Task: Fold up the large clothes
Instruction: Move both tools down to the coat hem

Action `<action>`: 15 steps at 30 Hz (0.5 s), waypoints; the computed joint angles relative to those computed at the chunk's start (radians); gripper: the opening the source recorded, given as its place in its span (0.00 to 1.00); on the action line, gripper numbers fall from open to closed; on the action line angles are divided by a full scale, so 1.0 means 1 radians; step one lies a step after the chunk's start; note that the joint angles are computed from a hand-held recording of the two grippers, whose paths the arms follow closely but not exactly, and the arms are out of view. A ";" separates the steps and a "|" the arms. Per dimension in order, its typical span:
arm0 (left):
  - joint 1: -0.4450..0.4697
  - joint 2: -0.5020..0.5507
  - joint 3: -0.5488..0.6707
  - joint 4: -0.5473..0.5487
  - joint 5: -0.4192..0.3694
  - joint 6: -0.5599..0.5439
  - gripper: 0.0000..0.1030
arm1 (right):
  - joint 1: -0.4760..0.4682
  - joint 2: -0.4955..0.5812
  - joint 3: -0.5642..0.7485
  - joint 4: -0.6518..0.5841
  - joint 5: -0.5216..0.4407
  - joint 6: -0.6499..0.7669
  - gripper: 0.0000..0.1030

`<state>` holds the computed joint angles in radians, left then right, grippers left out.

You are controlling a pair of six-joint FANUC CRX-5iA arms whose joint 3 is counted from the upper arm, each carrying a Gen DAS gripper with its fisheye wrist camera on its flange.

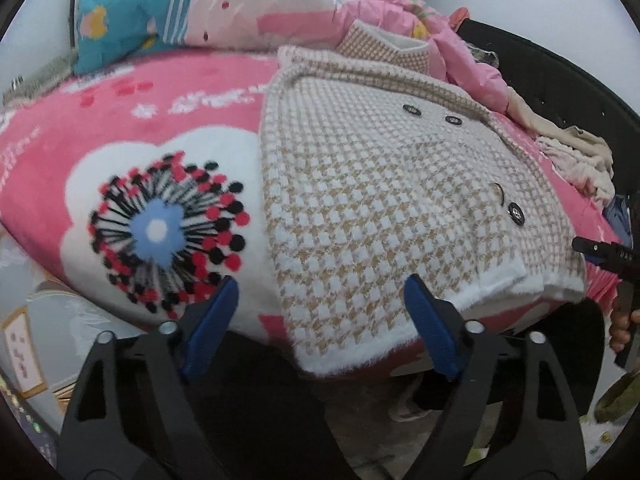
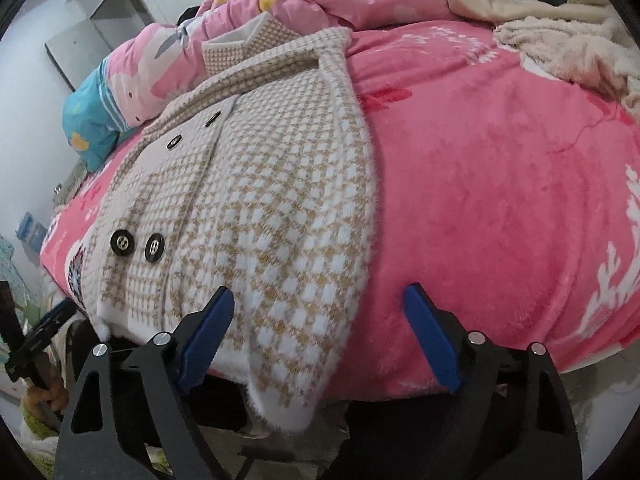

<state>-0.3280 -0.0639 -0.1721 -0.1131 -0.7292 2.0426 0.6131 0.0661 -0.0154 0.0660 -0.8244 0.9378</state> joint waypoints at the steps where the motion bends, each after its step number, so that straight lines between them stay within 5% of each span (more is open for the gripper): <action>1: 0.020 0.008 -0.013 0.054 0.016 -0.028 0.70 | -0.004 0.001 0.003 -0.003 0.004 0.006 0.78; 5: 0.070 0.032 -0.050 0.206 0.056 -0.094 0.59 | -0.023 -0.004 0.007 -0.007 0.016 0.012 0.72; 15: 0.119 0.055 -0.110 0.414 0.106 -0.230 0.57 | -0.106 -0.010 0.011 -0.177 0.052 0.056 0.62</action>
